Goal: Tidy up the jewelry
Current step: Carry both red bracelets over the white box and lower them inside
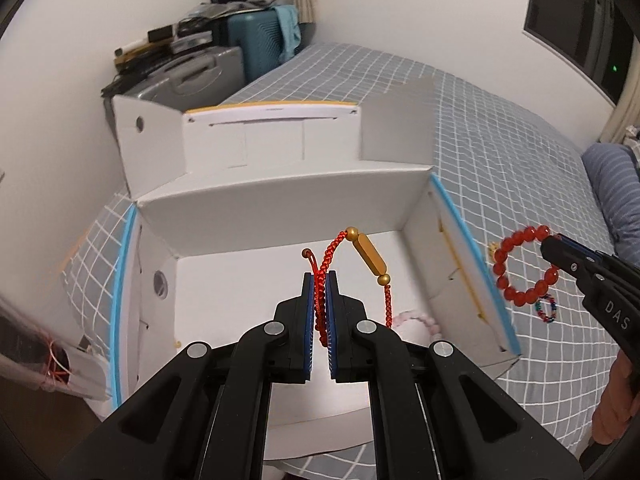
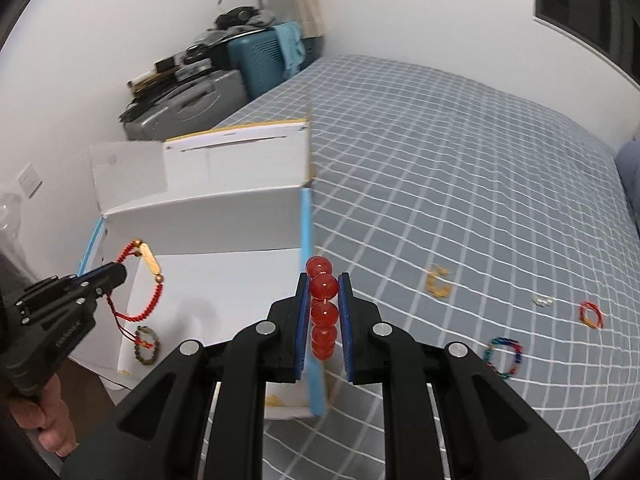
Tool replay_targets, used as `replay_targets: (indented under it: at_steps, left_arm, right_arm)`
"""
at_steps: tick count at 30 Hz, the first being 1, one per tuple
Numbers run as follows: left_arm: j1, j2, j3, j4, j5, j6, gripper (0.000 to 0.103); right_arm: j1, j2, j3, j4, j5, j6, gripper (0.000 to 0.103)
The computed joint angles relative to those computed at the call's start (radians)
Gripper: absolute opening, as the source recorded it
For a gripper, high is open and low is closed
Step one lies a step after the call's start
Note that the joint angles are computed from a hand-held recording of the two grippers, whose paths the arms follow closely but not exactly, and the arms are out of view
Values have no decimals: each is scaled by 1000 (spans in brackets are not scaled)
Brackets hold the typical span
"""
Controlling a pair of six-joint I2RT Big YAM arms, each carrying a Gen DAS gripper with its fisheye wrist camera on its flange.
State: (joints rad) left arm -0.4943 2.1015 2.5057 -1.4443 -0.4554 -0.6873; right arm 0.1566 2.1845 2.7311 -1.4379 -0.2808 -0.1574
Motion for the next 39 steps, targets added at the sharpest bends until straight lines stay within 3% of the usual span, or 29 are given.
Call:
replay_targets:
  at_steps: [9,16,20,25,39]
  left_arm:
    - [30,-89,-189,75,19,-27,5]
    - [48,-148,-293,106,21,-53,5]
    - [58,-169,-307,104,7,-57,5]
    - [66,-182,-318,106,0,-57,5]
    - [75,-205,-459,174,84,-89,5]
  right_arm:
    - [56,5,-25,6,29,-16,13]
    - [69,-22,-55,54,40,2,13]
    - [79,30,58,-1,43,11,13]
    - [98,50,90,-20,49,3,13]
    - [141,8,-110,6,65,-24,13]
